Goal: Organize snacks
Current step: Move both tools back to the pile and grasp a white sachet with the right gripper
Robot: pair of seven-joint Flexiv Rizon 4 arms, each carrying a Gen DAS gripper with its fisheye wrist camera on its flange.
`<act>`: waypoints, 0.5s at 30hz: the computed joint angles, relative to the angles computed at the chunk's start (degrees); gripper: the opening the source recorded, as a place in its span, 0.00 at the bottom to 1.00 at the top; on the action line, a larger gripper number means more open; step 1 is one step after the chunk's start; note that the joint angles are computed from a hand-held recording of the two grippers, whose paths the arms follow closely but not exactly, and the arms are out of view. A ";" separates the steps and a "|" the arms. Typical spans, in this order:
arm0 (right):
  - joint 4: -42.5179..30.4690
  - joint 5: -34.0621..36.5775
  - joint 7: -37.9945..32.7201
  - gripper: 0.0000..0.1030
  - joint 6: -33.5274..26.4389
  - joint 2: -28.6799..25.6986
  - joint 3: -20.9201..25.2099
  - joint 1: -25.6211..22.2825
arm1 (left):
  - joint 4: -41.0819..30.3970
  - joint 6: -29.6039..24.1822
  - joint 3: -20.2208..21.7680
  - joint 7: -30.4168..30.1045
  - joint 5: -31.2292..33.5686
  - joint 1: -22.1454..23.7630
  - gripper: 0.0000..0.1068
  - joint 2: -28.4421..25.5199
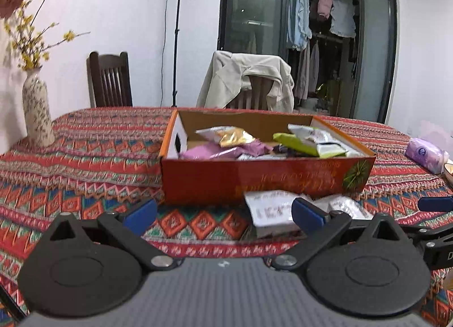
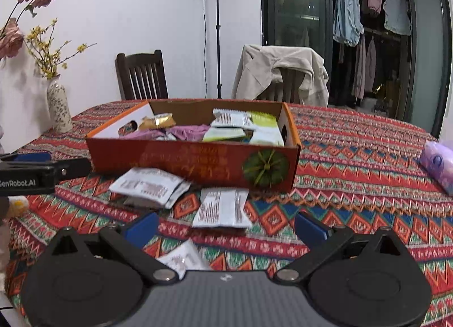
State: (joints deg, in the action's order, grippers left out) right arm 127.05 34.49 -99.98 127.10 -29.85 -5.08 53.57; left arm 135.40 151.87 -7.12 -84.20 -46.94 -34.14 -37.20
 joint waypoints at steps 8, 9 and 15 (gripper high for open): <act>1.22 2.44 -0.31 1.00 -0.38 0.87 -0.47 2.35 | 2.63 0.71 -0.36 -1.95 -1.12 -1.07 0.96 0.87; 1.39 2.88 -0.52 1.00 -0.33 1.00 -0.58 2.81 | 2.90 0.87 -0.39 -2.04 -1.33 -1.30 0.96 0.99; 2.48 5.73 -2.12 1.00 0.28 2.12 -0.67 5.09 | 4.88 2.92 -0.64 -3.53 -1.92 -2.46 0.96 1.60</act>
